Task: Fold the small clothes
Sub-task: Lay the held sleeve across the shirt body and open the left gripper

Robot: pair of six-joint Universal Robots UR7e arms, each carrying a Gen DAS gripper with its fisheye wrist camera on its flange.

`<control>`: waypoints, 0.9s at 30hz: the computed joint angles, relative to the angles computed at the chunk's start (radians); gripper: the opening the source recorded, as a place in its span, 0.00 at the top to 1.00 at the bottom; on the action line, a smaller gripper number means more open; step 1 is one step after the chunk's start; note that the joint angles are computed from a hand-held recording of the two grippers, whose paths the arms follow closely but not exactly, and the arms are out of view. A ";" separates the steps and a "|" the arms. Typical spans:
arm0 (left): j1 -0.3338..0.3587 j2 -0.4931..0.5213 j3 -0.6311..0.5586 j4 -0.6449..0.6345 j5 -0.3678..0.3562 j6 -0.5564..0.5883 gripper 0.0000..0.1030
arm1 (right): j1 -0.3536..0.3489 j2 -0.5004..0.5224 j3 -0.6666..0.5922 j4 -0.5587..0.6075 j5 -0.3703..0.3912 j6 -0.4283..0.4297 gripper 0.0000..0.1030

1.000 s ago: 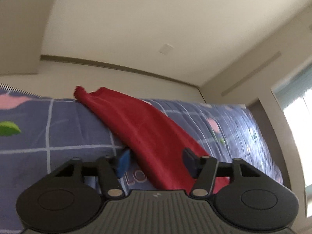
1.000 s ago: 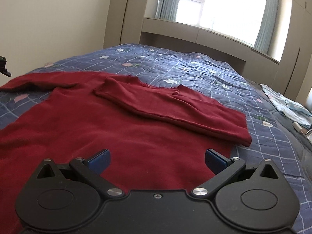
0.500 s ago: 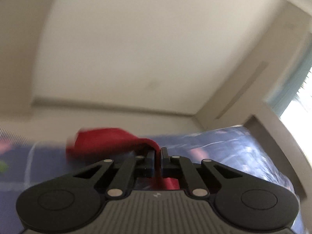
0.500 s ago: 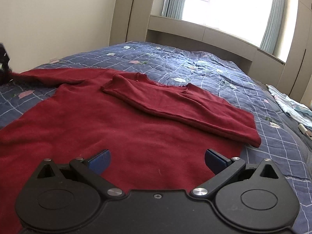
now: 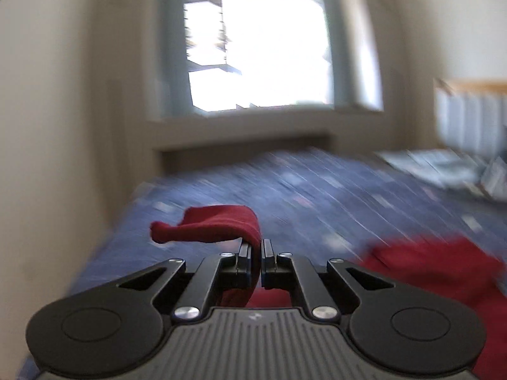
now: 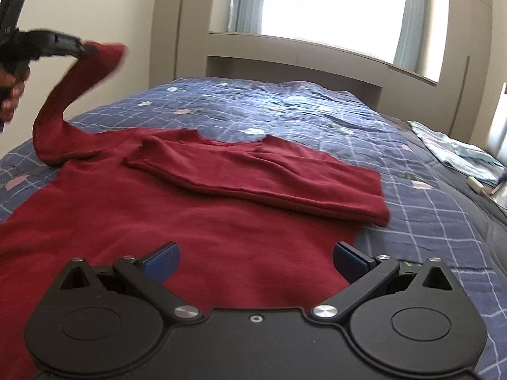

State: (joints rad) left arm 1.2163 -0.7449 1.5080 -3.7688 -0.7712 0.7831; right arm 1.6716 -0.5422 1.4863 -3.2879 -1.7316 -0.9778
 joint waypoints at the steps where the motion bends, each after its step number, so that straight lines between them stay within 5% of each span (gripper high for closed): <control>1: 0.005 0.004 0.010 0.072 -0.016 -0.027 0.95 | -0.004 -0.003 0.000 -0.004 -0.004 -0.001 0.01; 6: -0.008 0.070 0.043 0.225 0.002 -0.017 0.95 | -0.025 -0.013 -0.003 -0.012 -0.024 0.010 0.01; 8: -0.024 0.077 0.078 0.253 0.024 -0.045 0.87 | -0.034 -0.018 -0.005 -0.008 -0.028 0.019 0.01; 9: -0.027 0.075 0.086 0.269 0.025 -0.062 0.79 | -0.037 -0.019 -0.009 -0.003 -0.029 0.025 0.01; 11: -0.027 0.073 0.105 0.265 0.019 -0.089 0.35 | -0.042 -0.016 -0.026 0.013 -0.028 0.039 0.01; 16: -0.041 0.001 0.204 0.267 0.001 -0.186 0.17 | -0.036 0.017 -0.117 0.085 -0.012 0.077 0.01; 20: -0.077 -0.049 0.278 0.211 0.124 -0.236 0.03 | -0.014 0.078 -0.254 0.215 0.044 0.120 0.01; 27: -0.098 -0.094 0.332 0.188 0.381 -0.362 0.00 | 0.065 0.259 -0.548 0.511 0.161 0.072 0.11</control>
